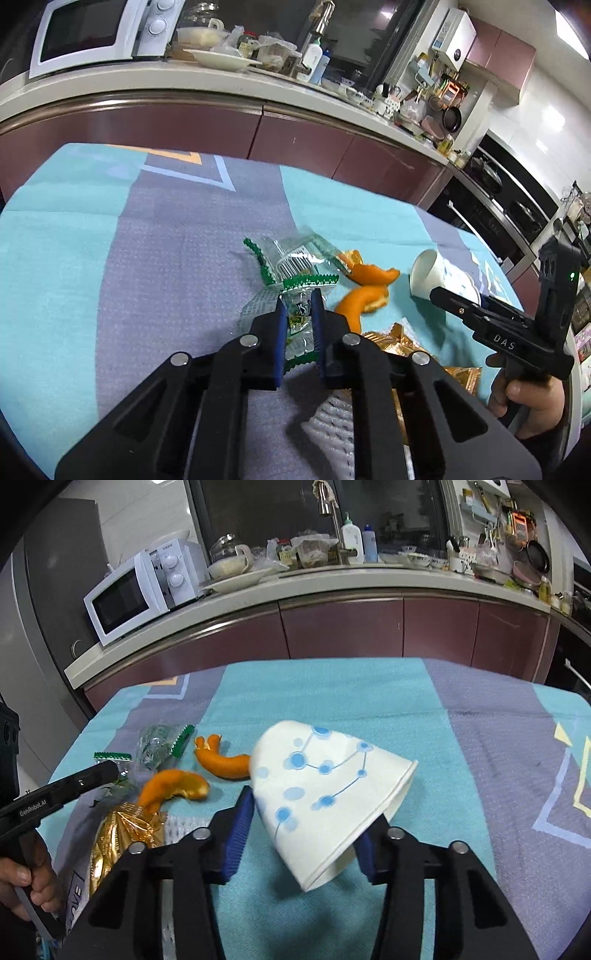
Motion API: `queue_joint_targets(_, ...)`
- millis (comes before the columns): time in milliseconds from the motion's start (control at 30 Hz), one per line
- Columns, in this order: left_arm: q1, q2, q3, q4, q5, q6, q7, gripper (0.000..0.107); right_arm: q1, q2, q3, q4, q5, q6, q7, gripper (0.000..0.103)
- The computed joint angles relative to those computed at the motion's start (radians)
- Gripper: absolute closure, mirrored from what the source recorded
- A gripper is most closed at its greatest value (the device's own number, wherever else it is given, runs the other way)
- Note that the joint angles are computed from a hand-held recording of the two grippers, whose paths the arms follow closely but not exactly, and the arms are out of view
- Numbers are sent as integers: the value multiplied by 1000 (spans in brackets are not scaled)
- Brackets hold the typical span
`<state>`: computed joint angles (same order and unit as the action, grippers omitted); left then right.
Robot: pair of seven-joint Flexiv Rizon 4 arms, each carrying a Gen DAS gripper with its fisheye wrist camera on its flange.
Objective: Collect trash
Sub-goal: 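Grasp the green plastic wrapper with left tool while right tool grasps the dotted paper cup, then carry the green wrapper and paper cup with both tools over the blue bin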
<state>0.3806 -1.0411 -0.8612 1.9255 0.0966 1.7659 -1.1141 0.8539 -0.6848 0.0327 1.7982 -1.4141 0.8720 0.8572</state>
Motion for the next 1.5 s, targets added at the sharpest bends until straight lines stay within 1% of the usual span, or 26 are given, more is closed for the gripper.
queue_joint_targets(100, 29, 7, -18, 23, 14, 20, -6, 94, 4, 3, 1, 2, -2, -5, 3, 62)
queue_joint_targets(167, 47, 12, -27, 38, 28, 33, -12, 94, 11, 8, 0, 3, -12, -17, 9, 69)
queue_joint_targets(300, 94, 22, -52, 75, 60, 54, -29, 94, 14, 14, 8, 4, -12, -30, 3, 71)
queue_joint_targets(367, 117, 29, -64, 97, 77, 66, -40, 94, 20, 17, 10, 6, -20, -37, 9, 76)
queue_joint_targets(467, 156, 33, -85, 122, 103, 75, -50, 94, 33, 28, 16, 11, -27, -67, 14, 76)
queue_joint_targets(633, 225, 54, -126, 180, 152, 119, -80, 94, 60, 52, 32, 12, -18, -139, -2, 77)
queue_joint_targets(767, 296, 75, -158, 233, 208, 161, -109, 94, 97, 68, 45, -8, -15, -216, -43, 77)
queue_joint_targets(900, 381, 115, -186, 301, 265, 210, -147, 94, 134, 70, 51, -49, -34, -268, -87, 77)
queue_joint_targets(1000, 442, 154, -194, 348, 306, 253, -181, 94, 162, 62, 50, -88, -58, -291, -122, 77)
queue_joint_targets(1133, 529, 208, -205, 402, 351, 293, -229, 94, 195, 37, 41, -150, -83, -298, -171, 77)
queue_joint_targets(1267, 631, 251, -214, 462, 402, 332, -272, 94, 224, -7, 19, -236, -107, -266, -230, 77)
queue_joint_targets(1300, 671, 264, -222, 483, 416, 346, -283, 94, 231, -20, 12, -260, -112, -254, -247, 77)
queue_joint_targets(1500, 858, 286, -258, 562, 483, 384, -309, 94, 268, -94, -40, -395, -127, -166, -325, 77)
